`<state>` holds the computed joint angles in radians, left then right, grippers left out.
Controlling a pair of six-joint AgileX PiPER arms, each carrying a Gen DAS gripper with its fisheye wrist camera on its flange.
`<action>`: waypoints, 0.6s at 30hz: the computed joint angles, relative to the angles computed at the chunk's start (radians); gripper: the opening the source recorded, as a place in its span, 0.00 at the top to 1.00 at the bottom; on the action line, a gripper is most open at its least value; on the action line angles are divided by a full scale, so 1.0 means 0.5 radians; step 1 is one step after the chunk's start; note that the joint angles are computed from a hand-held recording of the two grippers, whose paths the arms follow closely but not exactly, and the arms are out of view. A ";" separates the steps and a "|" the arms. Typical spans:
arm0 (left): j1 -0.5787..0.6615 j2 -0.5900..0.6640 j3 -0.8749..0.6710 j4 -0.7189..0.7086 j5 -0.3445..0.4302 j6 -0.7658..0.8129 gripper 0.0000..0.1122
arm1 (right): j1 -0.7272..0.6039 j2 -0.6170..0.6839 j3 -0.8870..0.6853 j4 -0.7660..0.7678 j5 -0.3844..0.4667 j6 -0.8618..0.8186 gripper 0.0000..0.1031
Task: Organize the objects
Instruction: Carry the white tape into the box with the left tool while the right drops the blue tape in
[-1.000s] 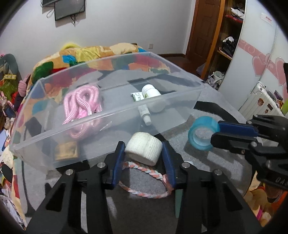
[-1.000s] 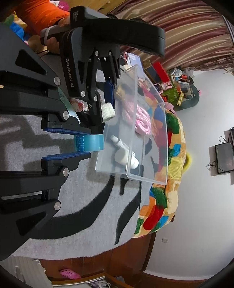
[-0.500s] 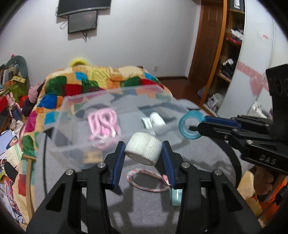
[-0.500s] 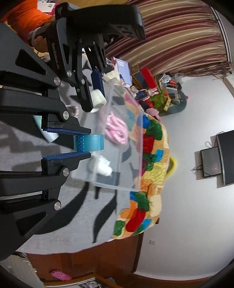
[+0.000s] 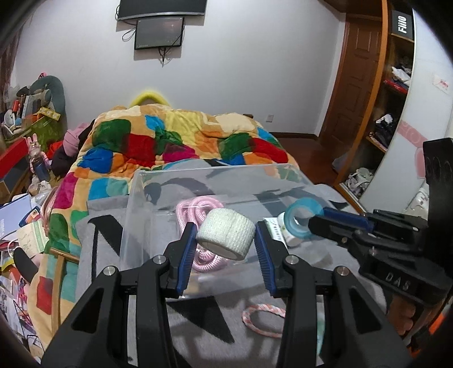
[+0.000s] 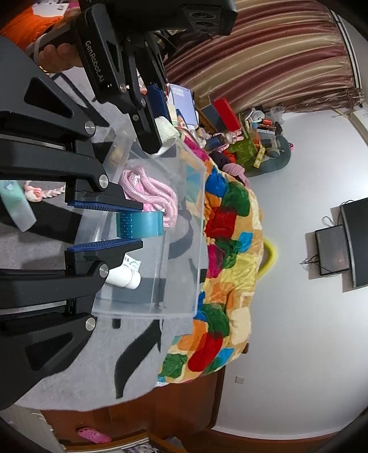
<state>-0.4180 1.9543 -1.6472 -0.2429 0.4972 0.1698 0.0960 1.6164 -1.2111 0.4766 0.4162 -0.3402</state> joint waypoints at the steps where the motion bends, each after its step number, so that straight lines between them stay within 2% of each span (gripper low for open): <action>1: -0.004 0.031 -0.034 0.041 0.015 -0.044 0.63 | 0.004 0.021 -0.011 -0.021 0.002 0.020 0.84; 7: -0.001 0.168 -0.164 0.076 0.112 -0.093 0.63 | 0.048 0.164 -0.106 -0.203 0.048 0.199 0.84; 13: -0.057 0.124 -0.054 0.232 0.019 -0.142 0.62 | 0.102 0.146 -0.110 -0.435 0.065 0.342 0.83; 15: -0.059 0.104 -0.034 0.230 0.014 -0.143 0.62 | 0.127 0.133 -0.110 -0.543 0.070 0.433 0.79; 18: -0.045 0.048 0.021 0.166 0.001 -0.092 0.62 | 0.143 0.088 -0.075 -0.548 0.062 0.437 0.74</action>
<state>-0.4405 1.9785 -1.6365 -0.1601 0.4976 0.1236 0.1673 1.6602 -1.2486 0.2028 0.4472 -0.1218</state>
